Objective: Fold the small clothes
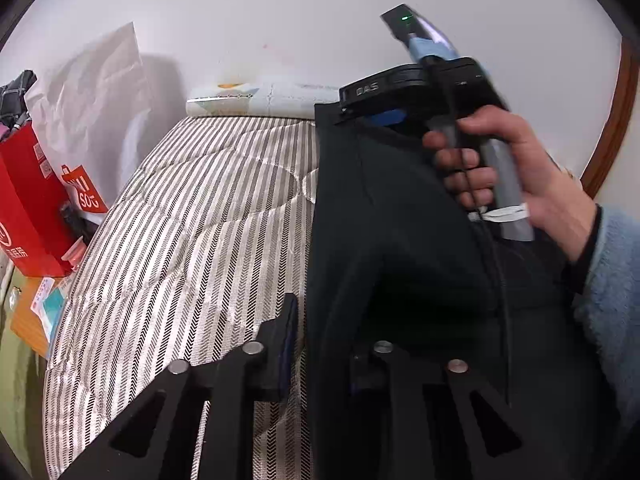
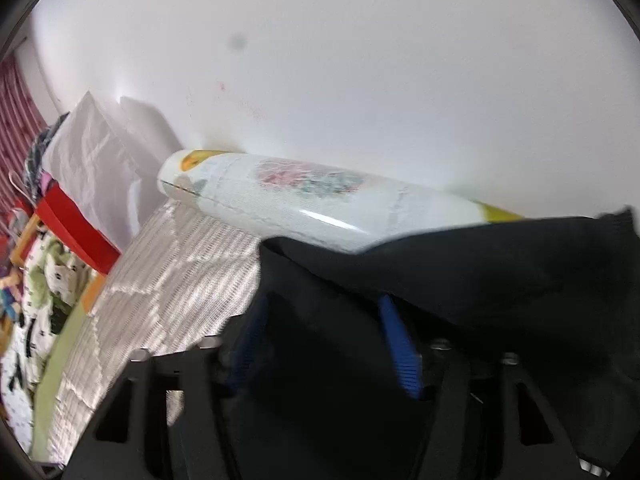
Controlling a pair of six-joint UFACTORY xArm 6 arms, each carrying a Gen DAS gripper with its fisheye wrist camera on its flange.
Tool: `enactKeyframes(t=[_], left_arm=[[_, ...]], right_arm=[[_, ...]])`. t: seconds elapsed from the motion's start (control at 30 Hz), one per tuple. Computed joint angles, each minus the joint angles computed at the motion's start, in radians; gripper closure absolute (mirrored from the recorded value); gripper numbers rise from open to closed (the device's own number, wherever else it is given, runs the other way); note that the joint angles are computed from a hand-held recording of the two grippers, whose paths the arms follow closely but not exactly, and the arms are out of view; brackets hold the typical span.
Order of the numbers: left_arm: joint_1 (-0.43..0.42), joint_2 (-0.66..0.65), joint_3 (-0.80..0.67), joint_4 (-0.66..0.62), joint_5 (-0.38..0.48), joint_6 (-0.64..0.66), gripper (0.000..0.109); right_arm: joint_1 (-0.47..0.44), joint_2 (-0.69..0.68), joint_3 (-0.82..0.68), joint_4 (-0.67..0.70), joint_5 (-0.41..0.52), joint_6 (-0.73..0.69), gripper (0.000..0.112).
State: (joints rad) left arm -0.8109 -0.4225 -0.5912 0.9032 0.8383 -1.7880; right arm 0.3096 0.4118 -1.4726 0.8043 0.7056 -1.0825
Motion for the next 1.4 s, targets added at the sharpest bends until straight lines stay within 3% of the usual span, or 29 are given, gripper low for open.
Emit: enactKeyframes(t=[0.03,0.23,0.47,0.67,0.77,0.83,0.93,1.2,1.27,1.4], left_arm=[[0.002,-0.007,0.006,0.003,-0.007,-0.011,0.096],[0.022,-0.067,0.054,-0.003,-0.022,-0.087,0.097],[0.073,-0.131,0.123,-0.041,-0.090,-0.129,0.097],[0.056,-0.111,0.103,-0.046,-0.053,-0.115,0.097],[0.060,-0.106,0.099,-0.048,-0.050,-0.106,0.097],[0.059,-0.105,0.098,-0.050,-0.048,-0.102,0.097],[0.060,-0.102,0.095,-0.053,-0.048,-0.098,0.097],[0.057,-0.101,0.090,-0.074,-0.025,-0.099,0.080],[0.054,-0.103,0.088,-0.072,-0.021,-0.103,0.075],[0.052,-0.096,0.080,-0.066,-0.044,-0.093,0.052]], right_arm=[[0.001,-0.002,-0.005,0.011,0.031,-0.012,0.098],[0.058,-0.065,0.043,0.115,-0.007,-0.090,0.100],[0.124,0.016,-0.012,0.064,-0.094,-0.009,0.101],[0.120,0.030,-0.010,0.056,-0.094,-0.024,0.101],[0.120,0.017,0.006,0.027,-0.102,-0.027,0.097],[0.122,-0.015,0.044,0.017,-0.124,-0.059,0.080],[0.107,-0.075,0.111,0.025,-0.134,-0.135,0.070],[-0.053,-0.290,0.314,0.046,-0.152,-0.171,0.068],[-0.135,-0.363,0.382,0.073,-0.145,-0.198,0.068],[-0.355,-0.467,0.457,0.091,-0.074,-0.227,0.067]])
